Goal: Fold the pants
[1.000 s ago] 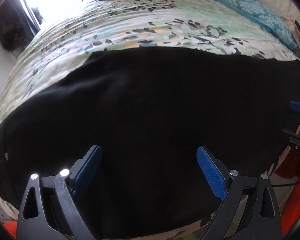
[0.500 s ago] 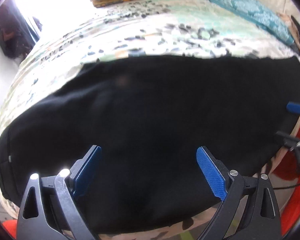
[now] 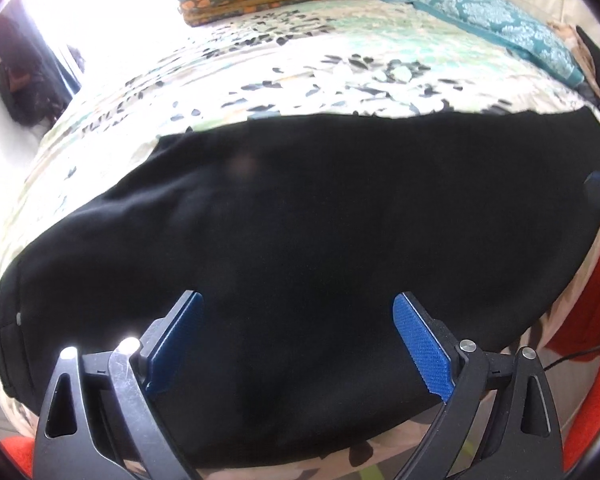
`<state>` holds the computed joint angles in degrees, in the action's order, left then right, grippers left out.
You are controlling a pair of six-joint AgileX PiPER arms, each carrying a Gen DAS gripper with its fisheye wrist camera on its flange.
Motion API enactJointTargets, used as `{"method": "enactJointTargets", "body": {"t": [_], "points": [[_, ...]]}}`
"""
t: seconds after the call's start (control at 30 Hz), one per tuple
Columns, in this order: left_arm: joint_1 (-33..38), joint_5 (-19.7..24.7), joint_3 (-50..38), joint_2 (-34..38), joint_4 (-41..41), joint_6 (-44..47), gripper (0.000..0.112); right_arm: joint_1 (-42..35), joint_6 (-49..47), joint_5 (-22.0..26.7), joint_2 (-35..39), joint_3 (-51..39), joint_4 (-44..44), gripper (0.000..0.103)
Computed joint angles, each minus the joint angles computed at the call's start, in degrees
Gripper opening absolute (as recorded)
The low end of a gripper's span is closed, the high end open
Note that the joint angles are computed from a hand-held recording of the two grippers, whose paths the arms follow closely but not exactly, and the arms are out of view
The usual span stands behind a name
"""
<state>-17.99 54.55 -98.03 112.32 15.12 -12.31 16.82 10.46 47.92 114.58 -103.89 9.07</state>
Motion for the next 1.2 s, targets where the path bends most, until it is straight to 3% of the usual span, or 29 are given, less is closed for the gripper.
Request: {"method": "enactJointTargets", "body": {"t": [0.1,0.23,0.37,0.5,0.63,0.67,0.7,0.8,0.83,0.9,1.03,1.1,1.17,1.2], "points": [[1.91,-1.71,2.0,-0.8,-2.56,-0.13,0.1,-2.76,0.16,-5.87,-4.49,4.75,3.48,0.103],[2.96,-0.74,1.47,-0.79,-3.65,0.8,0.101,-12.14,-2.18,-12.02,-12.73,12.37,16.72,0.103],[2.56,-0.59,1.1,-0.45,-2.96,-0.6,0.101,-21.96,-0.19,-7.78,-15.5,11.83,18.53,0.103],[3.33,0.42,-0.04,-0.07,-4.63,0.89,0.101,-32.33,-0.38,-6.51,-17.8,13.81,18.6,0.103],[3.87,0.19,0.2,-0.23,-5.14,0.74,0.101,-44.25,0.8,-1.4,-13.55,10.58,15.1,0.101],[3.82,0.19,0.09,-0.13,-5.05,0.56,0.101,-45.46,1.41,0.76,-11.39,8.37,10.96,0.097],[3.74,0.39,-0.17,0.03,-4.84,0.46,0.101,-46.22,-0.27,3.73,-8.99,5.72,8.18,0.085],[3.48,0.93,-0.89,0.5,-4.36,0.02,0.101,-47.04,-12.28,11.25,-3.26,1.11,9.84,0.071],[3.42,1.09,-1.13,0.65,-4.27,-0.11,0.101,-46.93,-16.59,11.74,-3.08,1.95,11.72,0.065],[3.28,1.53,-1.71,0.99,-4.06,-0.19,0.102,-45.5,-21.96,11.08,-2.63,2.1,13.79,0.062],[3.29,1.86,-2.19,1.3,-4.13,0.0,0.102,-43.28,-24.87,9.06,-0.28,-0.28,14.96,0.057],[3.31,1.55,-1.86,1.18,-4.05,0.1,0.102,-42.36,-24.54,12.1,3.95,-5.62,14.41,0.027],[3.31,1.29,-1.57,1.02,-4.08,0.17,0.102,-40.4,-23.11,12.87,5.7,-8.95,10.93,0.025],[3.31,1.12,-1.4,0.94,-4.21,0.22,0.102,-40.33,-23.39,12.06,5.72,-9.18,10.54,0.018]]}}
